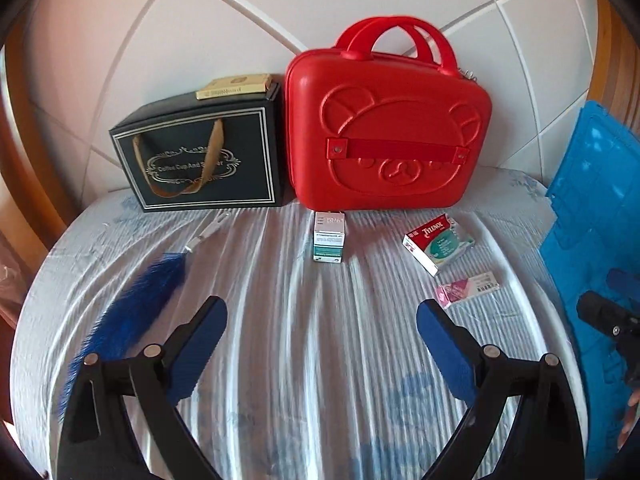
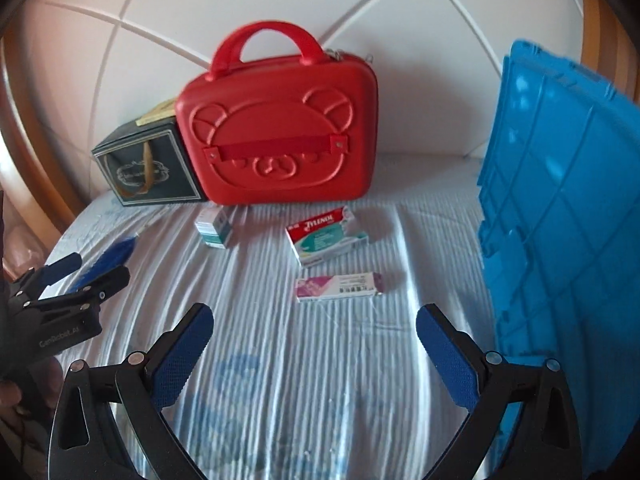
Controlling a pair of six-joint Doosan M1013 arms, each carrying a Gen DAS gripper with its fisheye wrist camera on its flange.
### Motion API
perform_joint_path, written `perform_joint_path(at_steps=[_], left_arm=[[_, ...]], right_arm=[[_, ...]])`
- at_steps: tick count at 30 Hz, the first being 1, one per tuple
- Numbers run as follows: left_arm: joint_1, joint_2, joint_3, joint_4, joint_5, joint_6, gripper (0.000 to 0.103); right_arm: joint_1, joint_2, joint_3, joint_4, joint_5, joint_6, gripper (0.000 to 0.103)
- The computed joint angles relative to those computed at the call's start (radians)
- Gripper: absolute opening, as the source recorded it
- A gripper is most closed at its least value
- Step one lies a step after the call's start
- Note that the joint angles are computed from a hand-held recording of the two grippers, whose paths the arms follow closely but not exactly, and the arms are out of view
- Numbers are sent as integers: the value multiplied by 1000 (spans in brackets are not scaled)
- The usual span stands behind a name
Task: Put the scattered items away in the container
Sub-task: 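Move both open tools back toward the medicine boxes on the bed, then grasp the small white medicine box with the left tool while the right tool grasps the pink-and-white box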
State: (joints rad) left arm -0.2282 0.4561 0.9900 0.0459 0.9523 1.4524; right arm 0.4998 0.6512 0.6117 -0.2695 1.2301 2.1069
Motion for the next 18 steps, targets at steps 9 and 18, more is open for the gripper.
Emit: perform_joint_path(at_steps=[9,18], left_arm=[[-7,190,-150,18,26,46,96],[-8,316,-317,2,103,65,78]], right_arm=[[-42,147,-72,23,33,46,103],[-64,197,-104,60,34,24,103]])
